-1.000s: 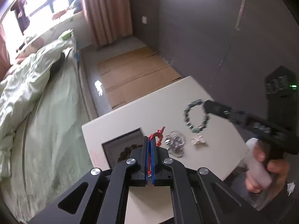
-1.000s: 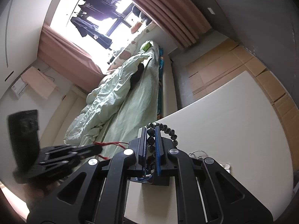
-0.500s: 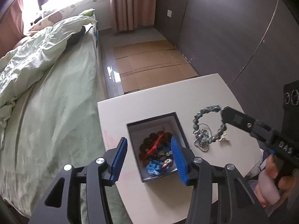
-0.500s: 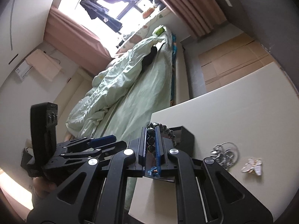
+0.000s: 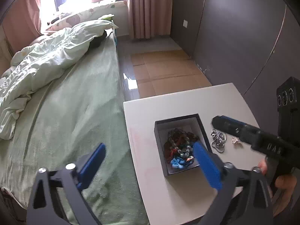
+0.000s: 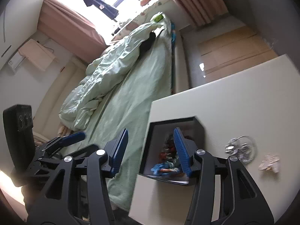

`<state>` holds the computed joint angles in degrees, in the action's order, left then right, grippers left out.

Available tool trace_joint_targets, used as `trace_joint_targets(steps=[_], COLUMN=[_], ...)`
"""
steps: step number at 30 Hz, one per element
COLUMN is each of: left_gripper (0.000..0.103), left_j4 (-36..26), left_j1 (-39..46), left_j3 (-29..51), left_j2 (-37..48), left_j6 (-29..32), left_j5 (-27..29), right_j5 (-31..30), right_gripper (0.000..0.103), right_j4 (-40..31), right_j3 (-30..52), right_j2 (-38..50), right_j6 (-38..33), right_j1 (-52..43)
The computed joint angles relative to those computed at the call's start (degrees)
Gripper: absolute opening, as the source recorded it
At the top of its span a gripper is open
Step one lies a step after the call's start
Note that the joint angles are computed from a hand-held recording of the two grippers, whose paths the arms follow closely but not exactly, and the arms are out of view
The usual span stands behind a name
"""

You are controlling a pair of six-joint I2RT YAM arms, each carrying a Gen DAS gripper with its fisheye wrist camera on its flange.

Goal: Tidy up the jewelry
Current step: 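Carry the red string into the box and open left tool while right tool releases grey bracelet there, then move both tools toward the silver chain and the butterfly brooch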

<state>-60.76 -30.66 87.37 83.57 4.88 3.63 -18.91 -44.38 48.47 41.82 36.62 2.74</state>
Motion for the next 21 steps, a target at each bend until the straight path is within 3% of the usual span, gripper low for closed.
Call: trace_joint_targets(steps=[6,12,18,21], left_gripper=[0.094,0.094,0.094,0.094], left_j4=[0.6,2.0,3.7,5.2], left_j1=[-2.7,-8.3,-14.2,-16.5], left_j3=[-1.0,-2.3,-3.1,-4.0], left_j2=[-1.8,-2.8,-1.7,-1.0], left_j6=[-2.2,-5.8,-9.9,-12.1], left_j5=[-0.6,-2.4,-3.8,-4.3], right_j5=[-8.8,-19.6,-22.3,-21.6], right_gripper=[0.051,0.051,0.051,0.051], right_j4=[-10.8,-25.2,-36.1,-37.9], right_j3=[1.9,4.8,6.2,6.4], right_j2=[-3.2,-1.7,3.4,3.8], right_j6=[-10.6,-31.3,-50.9,-55.1], right_j1=[-15.5,-37.4,-50.2,-51.8])
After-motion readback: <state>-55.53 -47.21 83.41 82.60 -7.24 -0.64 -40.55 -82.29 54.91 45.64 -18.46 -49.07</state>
